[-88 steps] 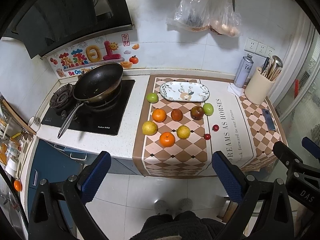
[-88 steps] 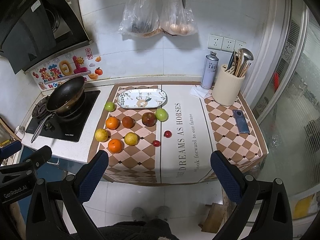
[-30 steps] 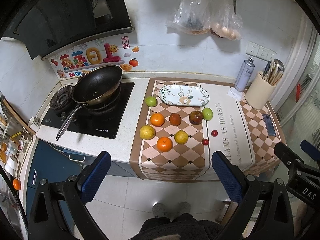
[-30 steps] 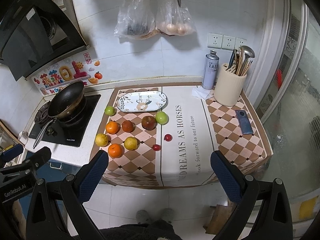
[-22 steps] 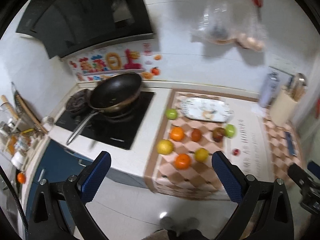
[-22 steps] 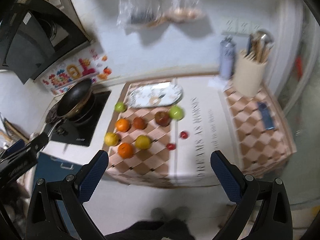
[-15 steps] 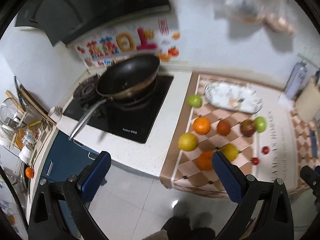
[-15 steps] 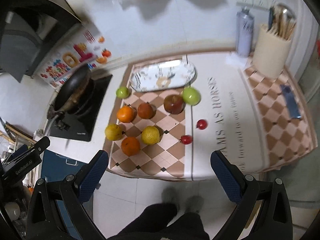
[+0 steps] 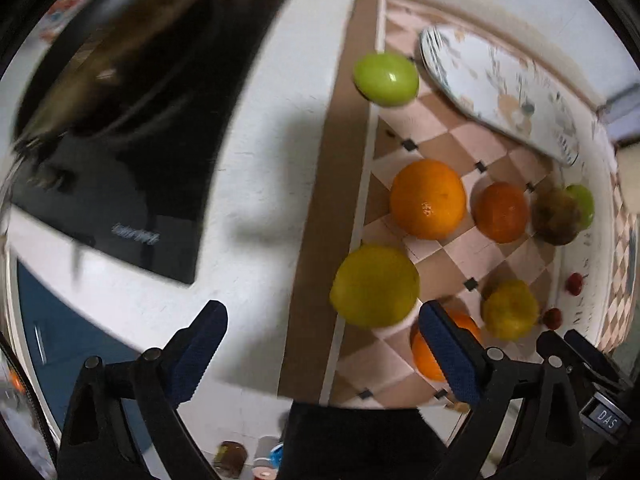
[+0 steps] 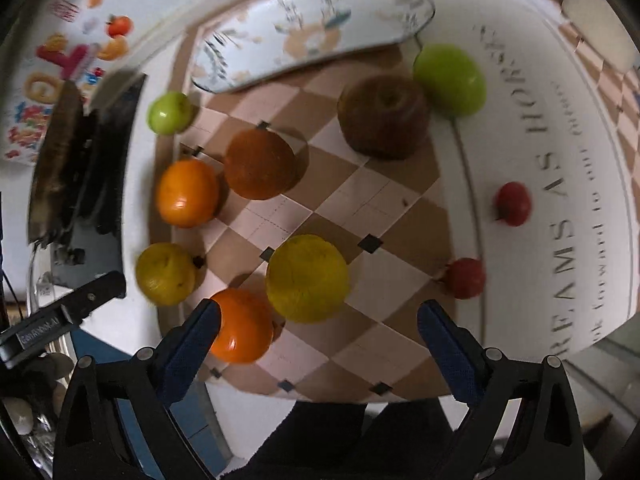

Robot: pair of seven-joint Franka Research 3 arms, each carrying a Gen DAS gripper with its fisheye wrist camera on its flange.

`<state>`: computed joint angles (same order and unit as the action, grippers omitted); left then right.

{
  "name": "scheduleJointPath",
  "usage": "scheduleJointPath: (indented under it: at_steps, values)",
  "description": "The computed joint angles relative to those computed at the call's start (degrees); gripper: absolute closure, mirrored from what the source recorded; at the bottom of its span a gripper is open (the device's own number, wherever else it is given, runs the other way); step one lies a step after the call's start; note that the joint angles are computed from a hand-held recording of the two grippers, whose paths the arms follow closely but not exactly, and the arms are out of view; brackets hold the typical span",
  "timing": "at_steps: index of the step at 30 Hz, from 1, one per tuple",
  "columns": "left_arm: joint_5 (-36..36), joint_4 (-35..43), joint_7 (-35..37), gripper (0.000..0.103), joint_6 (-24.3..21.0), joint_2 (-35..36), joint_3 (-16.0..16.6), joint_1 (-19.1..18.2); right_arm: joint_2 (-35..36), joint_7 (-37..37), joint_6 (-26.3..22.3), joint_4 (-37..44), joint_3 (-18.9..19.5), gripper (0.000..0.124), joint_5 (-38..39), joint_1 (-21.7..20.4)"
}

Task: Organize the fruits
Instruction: 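Grasp a yellow lemon with the left tool while the right tool grasps another lemon, then place both lemons on the white floral plate and open both tools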

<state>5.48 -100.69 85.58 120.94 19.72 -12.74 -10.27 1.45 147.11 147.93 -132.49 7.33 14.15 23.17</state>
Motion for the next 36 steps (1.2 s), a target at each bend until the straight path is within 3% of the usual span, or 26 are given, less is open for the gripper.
scheduleJointPath:
  at_steps: [5, 8, 14, 15, 17, 24, 29, 33, 36]
  values:
    - [0.08, 4.76, 4.67, 0.005, -4.05, 5.78, -0.90, -0.58, 4.23, -0.06, -0.75, 2.79, -0.22, 0.024, 2.40, -0.02]
    - [0.51, 5.19, 6.63, 0.007, -3.86, 7.07, -1.23, -1.16, 5.99, -0.81, -0.12, 3.48, -0.13, 0.027, 5.15, 0.07]
    - [-1.84, 5.99, 10.02, 0.040, -4.84, 8.76, -2.27, -1.11, 9.68, -2.29, -0.72, 6.03, -0.21, 0.047, 7.80, 0.37]
    - [-2.49, 5.82, 10.59, 0.042, -4.83, 8.78, -2.46, -1.00, 9.82, -1.63, -0.77, 6.34, -0.51, 0.055, 6.66, 0.75]
    - [-1.77, 4.93, 10.53, 0.042, -3.70, 8.24, -2.25, -1.66, 10.54, -1.24, -1.77, 7.66, -0.92, 0.062, 4.78, 1.11]
    - [-1.04, 1.85, 10.80, 0.043, -1.05, 5.47, -2.14, -2.26, 9.83, -1.79, -2.25, 7.88, -0.77, 0.062, 3.46, 1.63]
    - [-6.98, 1.69, 13.21, 0.043, -1.87, 0.73, -3.21, -0.23, 5.40, -2.63, -0.81, 5.71, -1.25, 0.063, 1.97, 1.10]
    - [-11.97, 8.55, 12.35, 0.043, -5.29, 1.19, -3.54, -0.28, 0.73, -3.87, 1.39, 3.73, -1.97, 0.063, 1.07, -0.79]
    - [-12.35, 17.50, 11.24, 0.042, -6.39, 5.81, -3.40, -1.48, -0.70, -6.21, 1.20, 4.77, -3.26, 0.063, -1.30, -3.45]
